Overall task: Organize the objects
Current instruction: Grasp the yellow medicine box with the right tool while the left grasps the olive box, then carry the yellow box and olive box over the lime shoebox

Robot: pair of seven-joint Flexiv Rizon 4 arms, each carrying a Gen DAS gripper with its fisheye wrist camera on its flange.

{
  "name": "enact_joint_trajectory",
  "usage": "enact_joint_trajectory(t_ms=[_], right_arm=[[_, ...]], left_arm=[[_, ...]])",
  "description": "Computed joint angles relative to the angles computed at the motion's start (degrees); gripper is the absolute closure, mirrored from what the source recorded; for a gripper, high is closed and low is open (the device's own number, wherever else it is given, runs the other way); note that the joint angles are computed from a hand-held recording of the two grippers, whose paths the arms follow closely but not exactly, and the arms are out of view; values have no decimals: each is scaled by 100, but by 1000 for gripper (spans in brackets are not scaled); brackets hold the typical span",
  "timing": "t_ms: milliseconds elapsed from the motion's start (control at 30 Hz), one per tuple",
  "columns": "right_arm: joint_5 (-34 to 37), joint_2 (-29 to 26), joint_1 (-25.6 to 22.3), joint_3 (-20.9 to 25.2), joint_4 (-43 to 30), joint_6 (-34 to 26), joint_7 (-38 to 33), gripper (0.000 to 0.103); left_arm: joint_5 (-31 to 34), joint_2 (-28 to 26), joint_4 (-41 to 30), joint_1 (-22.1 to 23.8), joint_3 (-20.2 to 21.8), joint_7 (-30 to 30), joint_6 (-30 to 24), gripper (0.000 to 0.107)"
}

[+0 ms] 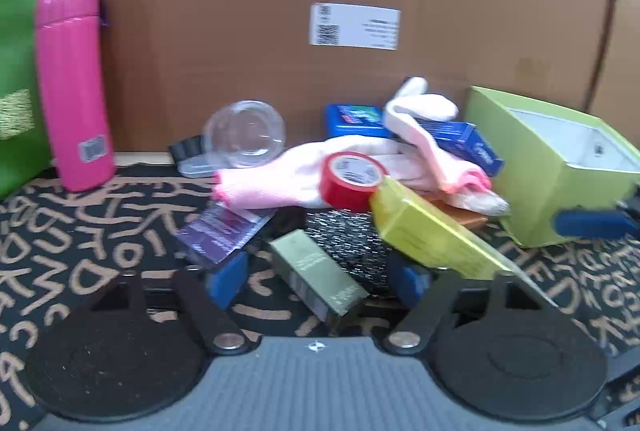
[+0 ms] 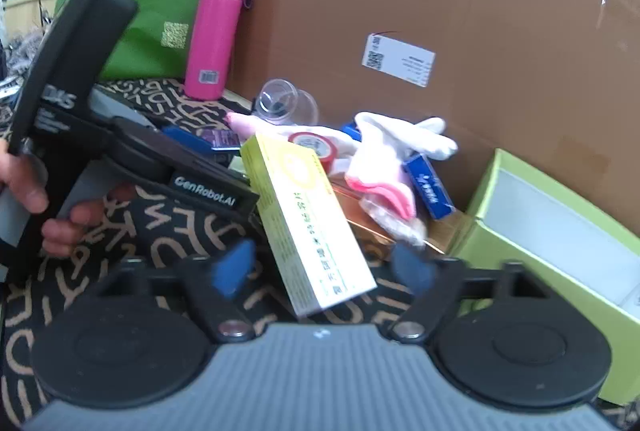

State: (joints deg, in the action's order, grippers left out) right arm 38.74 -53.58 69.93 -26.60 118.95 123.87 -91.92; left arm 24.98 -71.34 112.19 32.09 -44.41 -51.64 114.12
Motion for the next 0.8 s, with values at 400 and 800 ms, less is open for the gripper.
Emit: enact_joint_trajectory(t_ms=[400, 800], right_arm=[[-1181, 149, -1543, 1121, -440, -355, 615, 30], [-216, 671, 294, 718, 942, -326, 2046, 30]], left_arm=[[-524, 0, 94, 194, -122, 362, -240, 40], [-187, 130, 153, 334, -93, 298, -560, 83]])
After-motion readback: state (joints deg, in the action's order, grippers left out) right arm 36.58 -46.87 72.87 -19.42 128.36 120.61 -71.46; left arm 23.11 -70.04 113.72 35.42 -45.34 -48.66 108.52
